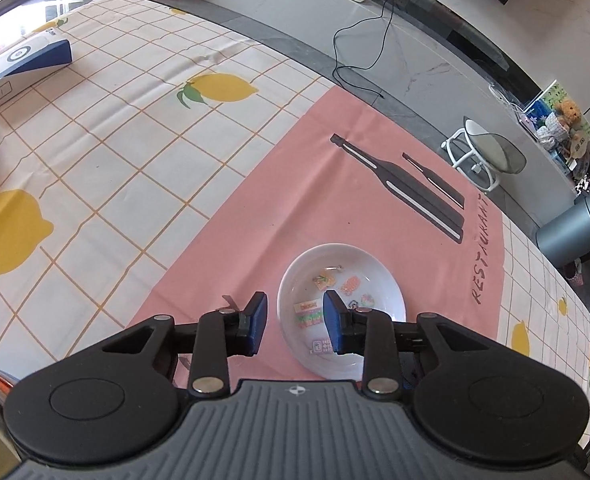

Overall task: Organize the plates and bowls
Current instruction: 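Close both grippers on the candy dish rim and lift it, then carry the candy dish and lower it onto the Fruity plate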

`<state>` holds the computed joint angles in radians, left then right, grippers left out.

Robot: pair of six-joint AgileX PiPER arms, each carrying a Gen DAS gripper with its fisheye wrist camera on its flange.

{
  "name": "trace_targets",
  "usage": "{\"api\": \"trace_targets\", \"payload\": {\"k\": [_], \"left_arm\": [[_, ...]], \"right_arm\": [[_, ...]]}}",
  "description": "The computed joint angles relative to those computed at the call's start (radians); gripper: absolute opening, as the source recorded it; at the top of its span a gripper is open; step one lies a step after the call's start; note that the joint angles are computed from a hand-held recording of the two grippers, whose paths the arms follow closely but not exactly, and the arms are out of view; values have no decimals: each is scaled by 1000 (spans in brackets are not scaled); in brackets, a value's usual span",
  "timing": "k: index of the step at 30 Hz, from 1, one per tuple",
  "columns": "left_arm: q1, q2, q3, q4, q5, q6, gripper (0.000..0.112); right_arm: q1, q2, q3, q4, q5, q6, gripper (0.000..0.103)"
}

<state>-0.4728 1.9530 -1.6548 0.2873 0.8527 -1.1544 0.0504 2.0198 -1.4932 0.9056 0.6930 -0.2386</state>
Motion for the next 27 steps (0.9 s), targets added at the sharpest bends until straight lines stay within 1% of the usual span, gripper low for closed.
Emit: {"api": "trace_targets", "payload": {"k": [1,2,3,7,10,11,13,16,20,27], "left_arm": [[2,6,-5,-3,0,3,36],[4,14,-12,-5,3,6,33],[3,22,-20,-5,10,8,32],[3,47,-39,-12,28,7,23],[1,55,-39,-16,32,4,16],[0,58,-42,-25,31,19,10],[-5,64,-48,-36,36,36,6],[-22,68,-59,-25,47,42,5],[-46,44,-50,-8,41,36,4],[-93,-51,21,6,9,21,3]], "right_arm": [[4,9,-10,-12,2,14,17],[8,19,-21,-26,7,33,15],[8,22,-20,-19,6,33,10],[8,28,-14,11,3,16,2],[10,17,-3,-3,-8,22,2],[9,12,2,-7,-13,22,2],[6,4,12,-9,-17,18,2],[-1,-13,33,-12,-20,7,2],[-20,-50,76,-1,-31,-10,2],[-60,-178,195,47,-45,-72,2]]}}
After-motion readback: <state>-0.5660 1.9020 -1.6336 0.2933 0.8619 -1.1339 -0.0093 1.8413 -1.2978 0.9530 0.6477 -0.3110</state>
